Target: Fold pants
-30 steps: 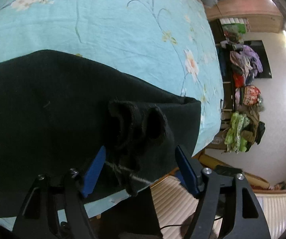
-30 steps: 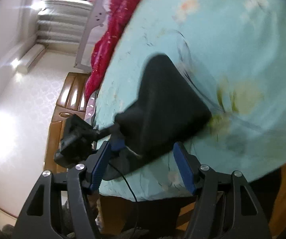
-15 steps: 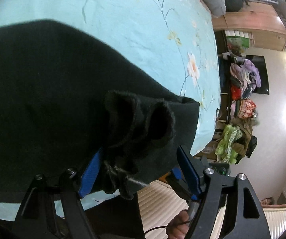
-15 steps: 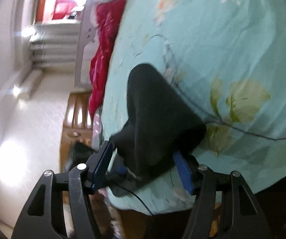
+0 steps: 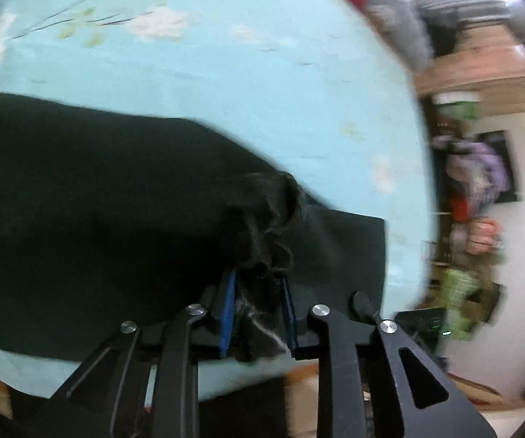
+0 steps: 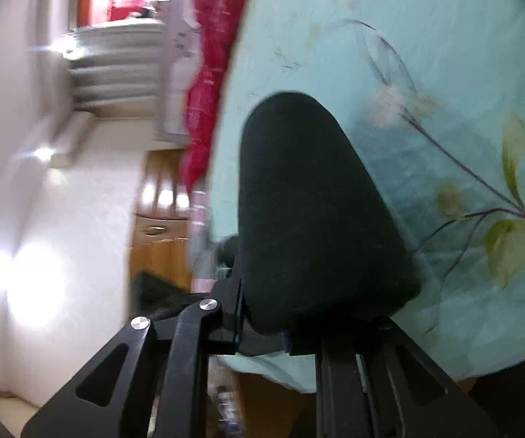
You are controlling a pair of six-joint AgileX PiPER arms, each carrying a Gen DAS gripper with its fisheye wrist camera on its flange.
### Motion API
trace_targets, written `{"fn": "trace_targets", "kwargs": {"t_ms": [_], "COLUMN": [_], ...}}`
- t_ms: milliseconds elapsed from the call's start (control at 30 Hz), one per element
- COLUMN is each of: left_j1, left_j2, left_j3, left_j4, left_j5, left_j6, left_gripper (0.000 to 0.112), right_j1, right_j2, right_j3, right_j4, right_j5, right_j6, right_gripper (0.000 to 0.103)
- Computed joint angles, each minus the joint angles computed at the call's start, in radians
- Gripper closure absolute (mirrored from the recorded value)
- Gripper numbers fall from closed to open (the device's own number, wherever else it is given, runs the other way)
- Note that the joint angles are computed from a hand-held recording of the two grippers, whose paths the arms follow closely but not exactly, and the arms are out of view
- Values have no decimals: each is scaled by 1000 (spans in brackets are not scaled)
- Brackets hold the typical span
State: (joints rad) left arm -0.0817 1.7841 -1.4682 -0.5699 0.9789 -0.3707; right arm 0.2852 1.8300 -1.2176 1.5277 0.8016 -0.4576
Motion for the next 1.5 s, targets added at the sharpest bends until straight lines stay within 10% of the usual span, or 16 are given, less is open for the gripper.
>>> {"fn": "trace_targets", "kwargs": {"t_ms": [233,333,400,600,733,867,1133,1367,1433,1500], "left_j1": [74,85,48,-80,-123,-110,-214,-61,39,167], "left_j2": [-62,-123,-116,49,89,52,-11,-221,-338,-445], "left_j3": [58,62,4,-157,-133,-161,-31,144,243,336], "left_j4": [-136,-174,-140,93,214,128,297,159,123,57], "left_j5": [80,55,23,11,-46,26,-86,-66,-58,-28], "left_j6": [182,216,198,12,-7,20,12,80,104,147], "left_gripper": [85,64,51,53,62,60,57,56,54,49], "right_j1": [-60,-89,-66,36,45,-12,23,64,110,156], "right_j2": [0,-94,-165,-36,109,65,-23,17,62,120], "right_j3": [14,-12,-36,-241,-325,-316,-133,-358,-481,-610], "right_j4": [-190,-269,-319,-570,-772,-689,-675,-920,-984,-1050], "right_j5": [107,168,57,-97,-134,-58,-137,6,64,128], "right_j6": [142,104,46,105,204,171,66,369,434,490], "right_gripper": [70,70,70,70,92,88,89,86,72,36]}}
